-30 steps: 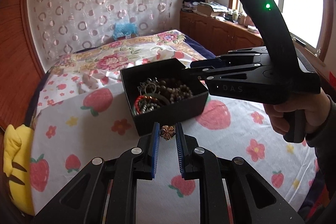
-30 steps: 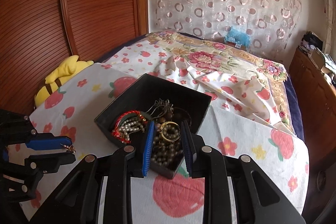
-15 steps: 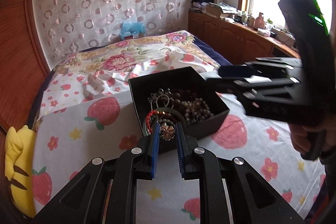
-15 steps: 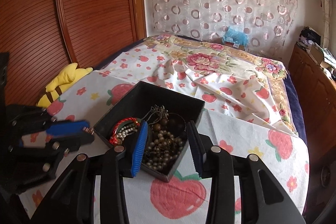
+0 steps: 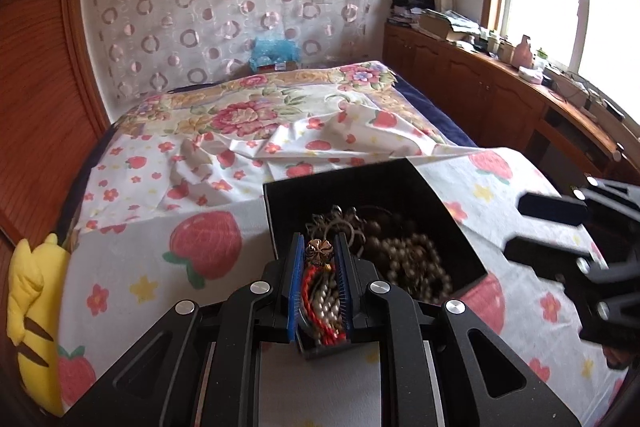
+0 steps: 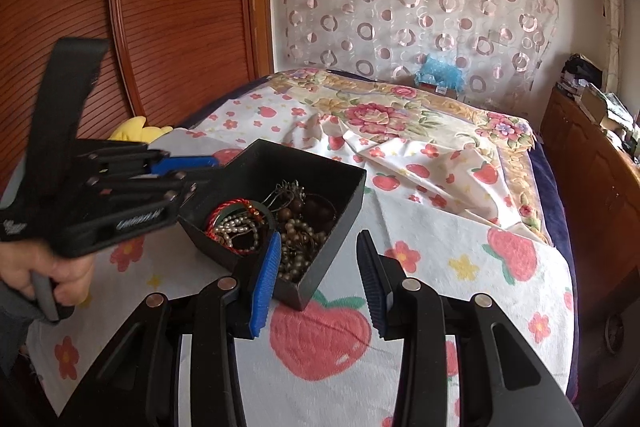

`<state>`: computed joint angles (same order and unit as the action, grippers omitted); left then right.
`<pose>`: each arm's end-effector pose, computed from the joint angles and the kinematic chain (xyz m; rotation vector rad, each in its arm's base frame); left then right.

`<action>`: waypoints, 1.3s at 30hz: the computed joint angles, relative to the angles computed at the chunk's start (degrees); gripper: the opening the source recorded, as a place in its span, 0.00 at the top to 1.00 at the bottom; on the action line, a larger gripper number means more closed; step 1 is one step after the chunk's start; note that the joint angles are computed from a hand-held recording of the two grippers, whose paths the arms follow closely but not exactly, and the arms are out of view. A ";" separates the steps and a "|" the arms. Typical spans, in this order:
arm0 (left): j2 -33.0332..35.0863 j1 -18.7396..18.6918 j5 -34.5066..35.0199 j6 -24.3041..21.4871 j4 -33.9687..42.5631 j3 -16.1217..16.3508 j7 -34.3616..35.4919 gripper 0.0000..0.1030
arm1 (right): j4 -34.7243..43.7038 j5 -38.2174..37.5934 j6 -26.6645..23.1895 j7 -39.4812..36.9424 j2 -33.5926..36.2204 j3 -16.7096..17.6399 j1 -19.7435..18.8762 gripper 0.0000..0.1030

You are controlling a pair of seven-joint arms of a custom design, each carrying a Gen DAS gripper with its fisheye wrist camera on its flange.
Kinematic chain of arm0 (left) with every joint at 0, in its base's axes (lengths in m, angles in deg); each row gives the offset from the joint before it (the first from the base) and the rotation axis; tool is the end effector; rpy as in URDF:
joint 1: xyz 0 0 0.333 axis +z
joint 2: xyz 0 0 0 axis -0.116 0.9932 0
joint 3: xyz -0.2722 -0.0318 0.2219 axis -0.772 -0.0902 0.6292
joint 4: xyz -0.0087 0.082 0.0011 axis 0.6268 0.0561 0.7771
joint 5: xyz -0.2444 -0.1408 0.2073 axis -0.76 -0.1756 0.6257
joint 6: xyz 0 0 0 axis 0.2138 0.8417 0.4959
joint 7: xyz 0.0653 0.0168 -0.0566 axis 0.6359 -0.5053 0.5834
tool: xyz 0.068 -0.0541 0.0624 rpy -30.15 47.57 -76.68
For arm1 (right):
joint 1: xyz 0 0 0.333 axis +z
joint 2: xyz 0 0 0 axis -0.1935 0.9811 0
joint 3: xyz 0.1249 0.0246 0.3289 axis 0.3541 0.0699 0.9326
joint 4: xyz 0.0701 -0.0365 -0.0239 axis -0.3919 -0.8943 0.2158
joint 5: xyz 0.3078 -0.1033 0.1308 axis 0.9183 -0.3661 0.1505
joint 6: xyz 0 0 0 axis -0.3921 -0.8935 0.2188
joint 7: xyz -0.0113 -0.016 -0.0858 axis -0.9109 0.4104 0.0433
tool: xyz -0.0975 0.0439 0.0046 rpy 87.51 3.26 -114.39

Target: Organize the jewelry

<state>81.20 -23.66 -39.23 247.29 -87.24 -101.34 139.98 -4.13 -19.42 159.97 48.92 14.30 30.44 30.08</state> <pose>0.6510 -0.3305 0.5385 -1.3575 2.1441 -0.9470 0.6007 0.4642 0.5602 -1.9110 1.4087 -0.6038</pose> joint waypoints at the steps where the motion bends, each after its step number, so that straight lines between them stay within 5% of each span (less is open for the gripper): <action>1: 0.39 -0.12 -0.04 -0.46 0.88 0.05 -0.02 0.86 | -0.86 -0.57 0.33 0.65 -0.49 -0.51 0.42 0.59; 8: 1.43 -1.03 0.72 -1.39 3.34 1.19 -1.89 0.84 | -5.08 -3.63 3.42 4.09 -3.15 -1.46 1.53 0.59; 10: 1.51 -1.15 0.87 -1.42 3.57 1.33 -2.38 0.69 | -5.69 -4.37 3.97 5.01 -3.56 -1.63 1.81 0.59; 18: -1.55 -0.43 1.98 1.95 -2.25 1.31 -3.75 0.54 | -8.12 -7.85 4.56 10.19 -5.18 -2.68 3.42 0.59; 22: -4.65 -1.57 4.93 5.22 -7.59 3.78 -7.38 0.26 | -9.89 -11.22 4.80 14.49 -6.33 -3.45 4.66 0.59; 24: -5.85 -2.69 7.71 6.08 -9.32 5.60 -10.17 0.21 | -10.58 -13.05 4.17 17.12 -6.80 -3.82 5.32 0.59; 31: -10.46 -2.14 12.93 10.25 -15.86 6.51 -16.88 0.07 | -13.84 -20.69 2.84 26.44 -8.87 -3.87 6.33 0.35; 36: -14.04 -1.90 16.14 13.34 -21.03 7.00 -21.29 0.07 | -15.82 -26.53 2.06 32.75 -10.50 -2.95 6.31 0.11; 39: -15.99 -1.65 17.32 14.29 -23.49 6.85 -23.99 0.07 | -17.36 -30.82 2.18 38.05 -11.96 -2.58 6.49 0.05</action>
<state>65.22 -25.31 -21.91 261.58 -110.73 -94.49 115.99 -21.49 -50.24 162.15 86.97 2.34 27.87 36.57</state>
